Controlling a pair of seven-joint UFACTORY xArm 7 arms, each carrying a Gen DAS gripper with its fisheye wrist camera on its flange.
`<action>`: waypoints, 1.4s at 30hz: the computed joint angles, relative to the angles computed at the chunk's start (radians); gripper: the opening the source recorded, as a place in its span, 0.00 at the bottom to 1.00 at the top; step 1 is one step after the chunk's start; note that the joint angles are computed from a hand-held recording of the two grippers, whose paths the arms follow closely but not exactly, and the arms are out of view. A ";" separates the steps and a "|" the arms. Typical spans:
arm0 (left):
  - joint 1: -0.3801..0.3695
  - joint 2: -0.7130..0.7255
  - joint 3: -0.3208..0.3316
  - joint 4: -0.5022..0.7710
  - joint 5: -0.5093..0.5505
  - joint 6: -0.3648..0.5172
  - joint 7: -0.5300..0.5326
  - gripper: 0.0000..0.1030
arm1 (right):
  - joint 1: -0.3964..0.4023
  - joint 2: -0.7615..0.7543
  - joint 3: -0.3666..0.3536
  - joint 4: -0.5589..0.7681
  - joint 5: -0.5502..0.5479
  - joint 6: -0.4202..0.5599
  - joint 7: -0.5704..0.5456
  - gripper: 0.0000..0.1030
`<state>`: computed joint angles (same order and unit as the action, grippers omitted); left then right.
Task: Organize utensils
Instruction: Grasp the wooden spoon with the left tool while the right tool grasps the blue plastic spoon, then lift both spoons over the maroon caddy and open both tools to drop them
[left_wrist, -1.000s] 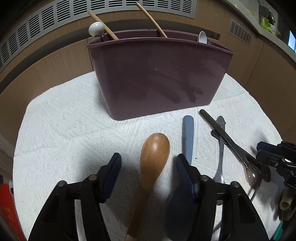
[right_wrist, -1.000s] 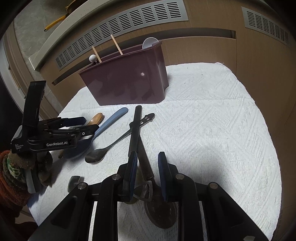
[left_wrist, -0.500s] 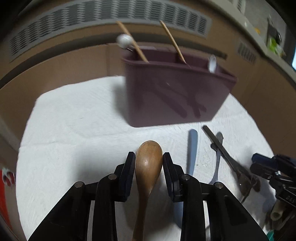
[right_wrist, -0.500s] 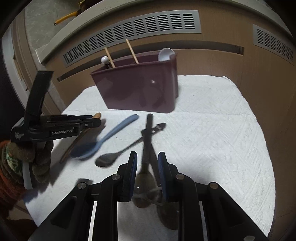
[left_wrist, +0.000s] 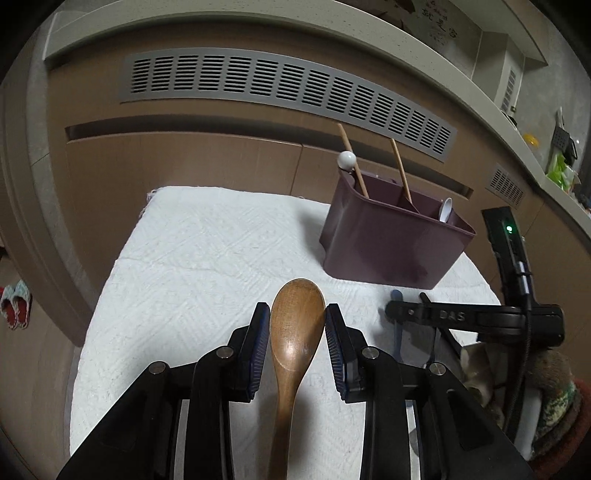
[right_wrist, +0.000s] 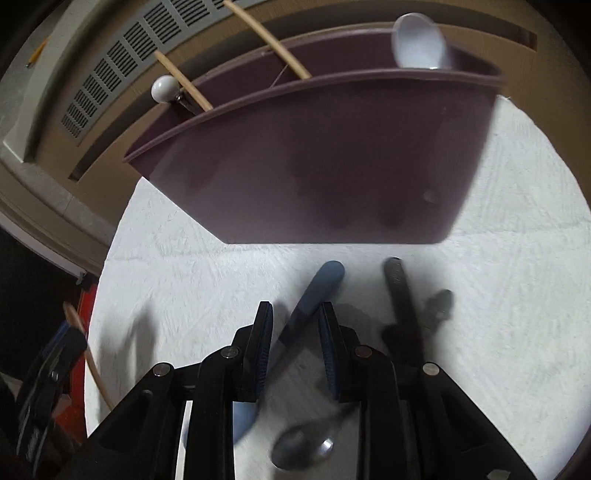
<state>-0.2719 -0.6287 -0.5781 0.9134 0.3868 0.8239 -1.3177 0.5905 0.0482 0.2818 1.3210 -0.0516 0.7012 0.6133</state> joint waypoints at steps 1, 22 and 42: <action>-0.002 -0.005 0.002 -0.006 -0.003 0.002 -0.003 0.30 | 0.008 0.018 0.002 0.021 -0.041 0.010 0.022 0.24; -0.022 0.018 0.006 0.005 -0.072 -0.109 0.013 0.30 | -0.026 -0.325 -0.005 -0.329 0.108 -0.213 -0.263 0.10; 0.235 0.378 -0.107 0.640 0.351 -0.192 0.083 0.30 | -0.433 -0.317 0.213 0.040 -0.314 -0.484 -0.090 0.10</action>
<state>-0.0371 -0.2504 -0.6850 1.5536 0.7374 0.6324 -1.2345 0.1580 -0.2686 0.4945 1.3609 -0.3653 0.2175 0.5233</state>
